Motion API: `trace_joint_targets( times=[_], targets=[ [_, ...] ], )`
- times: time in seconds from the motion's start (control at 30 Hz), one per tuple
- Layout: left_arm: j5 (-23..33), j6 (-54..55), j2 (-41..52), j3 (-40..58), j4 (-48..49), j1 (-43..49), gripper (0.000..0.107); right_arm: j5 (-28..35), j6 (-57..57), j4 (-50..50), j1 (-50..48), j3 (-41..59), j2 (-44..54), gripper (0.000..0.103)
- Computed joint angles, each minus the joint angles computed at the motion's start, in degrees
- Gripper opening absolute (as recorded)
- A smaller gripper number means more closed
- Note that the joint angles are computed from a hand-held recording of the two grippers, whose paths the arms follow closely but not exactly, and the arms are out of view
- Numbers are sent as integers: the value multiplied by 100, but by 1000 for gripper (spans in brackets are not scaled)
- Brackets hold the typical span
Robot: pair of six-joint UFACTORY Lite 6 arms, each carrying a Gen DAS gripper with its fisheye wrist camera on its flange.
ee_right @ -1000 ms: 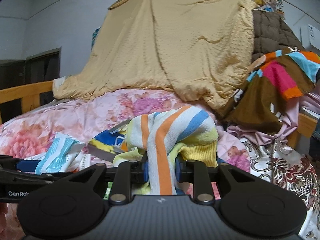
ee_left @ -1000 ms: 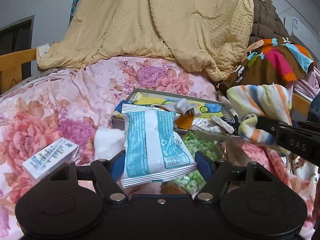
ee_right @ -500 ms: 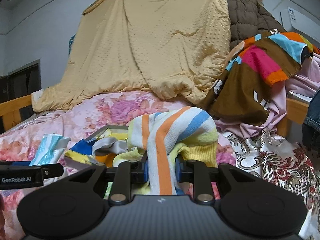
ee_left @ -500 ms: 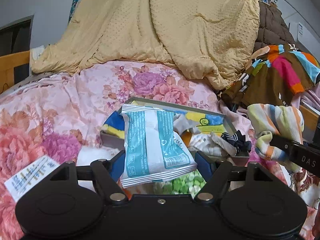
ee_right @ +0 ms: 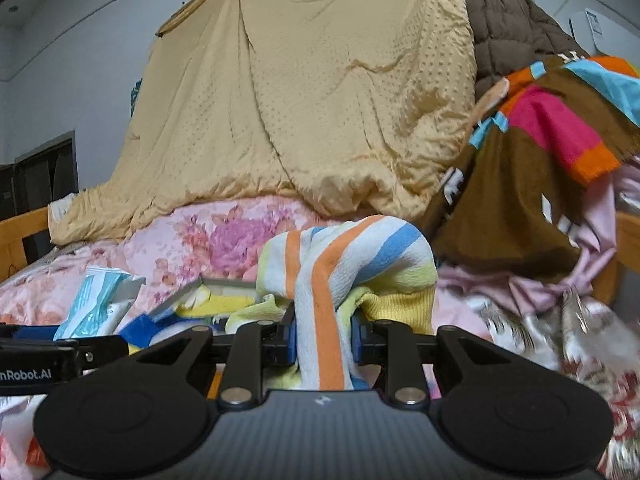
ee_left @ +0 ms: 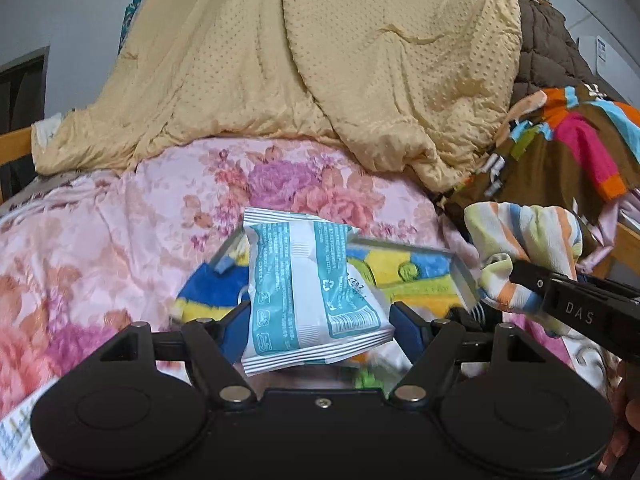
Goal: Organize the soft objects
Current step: 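Carry the striped sock and wipes pack with both tools over the tray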
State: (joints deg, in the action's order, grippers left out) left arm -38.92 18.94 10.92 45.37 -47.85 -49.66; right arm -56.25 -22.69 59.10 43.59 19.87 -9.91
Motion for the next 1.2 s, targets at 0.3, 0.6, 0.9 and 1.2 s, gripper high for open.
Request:
trace_joint_targets(
  times=[0.3,0.6,0.9,1.2],
  targets=[
    [756,332,1036,1465,234,661,75,625,1316,-2080,-1611,518,739,27],
    [1789,455,1978,2670,415,1080,75,1184,2033,-2983,-2206,1064,1597,29],
    [1986,1321,2326,3074,-442,1006,75,1347,2075,-3131,-2139,1260,1769,30],
    [2018,1545,2462,3253,-646,978,75,1475,2088,-3163,-2146,1327,1825,30]
  ],
)
